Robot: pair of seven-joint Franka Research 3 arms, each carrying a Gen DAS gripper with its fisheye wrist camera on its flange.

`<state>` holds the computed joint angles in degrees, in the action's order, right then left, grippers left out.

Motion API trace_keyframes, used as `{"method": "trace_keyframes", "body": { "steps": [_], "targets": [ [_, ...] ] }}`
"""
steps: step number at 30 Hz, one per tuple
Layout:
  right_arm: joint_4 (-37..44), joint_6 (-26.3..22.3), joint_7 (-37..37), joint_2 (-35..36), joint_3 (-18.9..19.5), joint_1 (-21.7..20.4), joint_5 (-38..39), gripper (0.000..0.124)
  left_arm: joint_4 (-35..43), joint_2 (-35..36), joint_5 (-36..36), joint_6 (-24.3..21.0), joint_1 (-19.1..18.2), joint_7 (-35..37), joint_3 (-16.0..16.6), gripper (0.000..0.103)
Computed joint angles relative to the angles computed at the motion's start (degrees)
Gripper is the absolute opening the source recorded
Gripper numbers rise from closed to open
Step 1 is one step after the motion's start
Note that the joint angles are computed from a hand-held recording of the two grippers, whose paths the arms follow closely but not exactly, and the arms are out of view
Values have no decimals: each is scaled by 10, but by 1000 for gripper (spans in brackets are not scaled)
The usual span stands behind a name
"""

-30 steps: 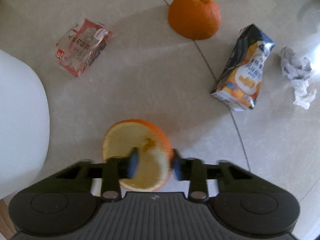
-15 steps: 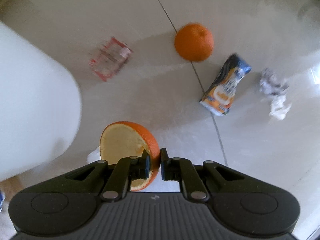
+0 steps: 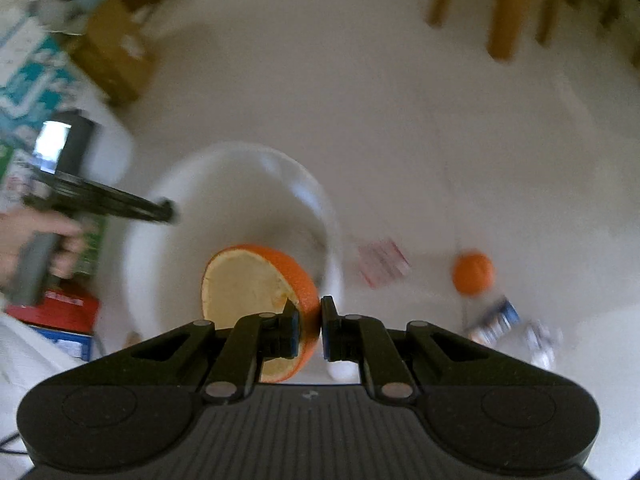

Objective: Organize objects
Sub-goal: 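Carry the orange peel over the bin and open the right gripper, then grasp the white round cup lid with the right gripper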

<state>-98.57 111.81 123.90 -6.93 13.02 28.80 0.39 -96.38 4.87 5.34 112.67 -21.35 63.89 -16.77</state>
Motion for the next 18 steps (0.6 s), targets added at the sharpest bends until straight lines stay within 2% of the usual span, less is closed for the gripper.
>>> {"method": "trace_keyframes", "body": {
  "steps": [2,4,6,9,13,18],
  "targets": [
    [21,25,-24,21,3,7,7,20,1,1,1,-1,0,-1,0,8],
    [38,34,-24,39,8,15,-11,51,3,2,4,-1,-1,-1,0,8],
    [36,45,-21,40,10,23,-39,64,2,1,3,-1,-1,0,-1,8],
    [23,49,-15,26,10,29,-68,67,1,-1,1,-1,-1,-1,0,8],
    [-42,72,-1,-22,11,18,-96,81,1,0,1,-2,-1,-2,0,8],
    [-149,97,8,-100,26,-2,-129,83,3,1,-2,-2,-1,-4,0,8]
  ]
}}
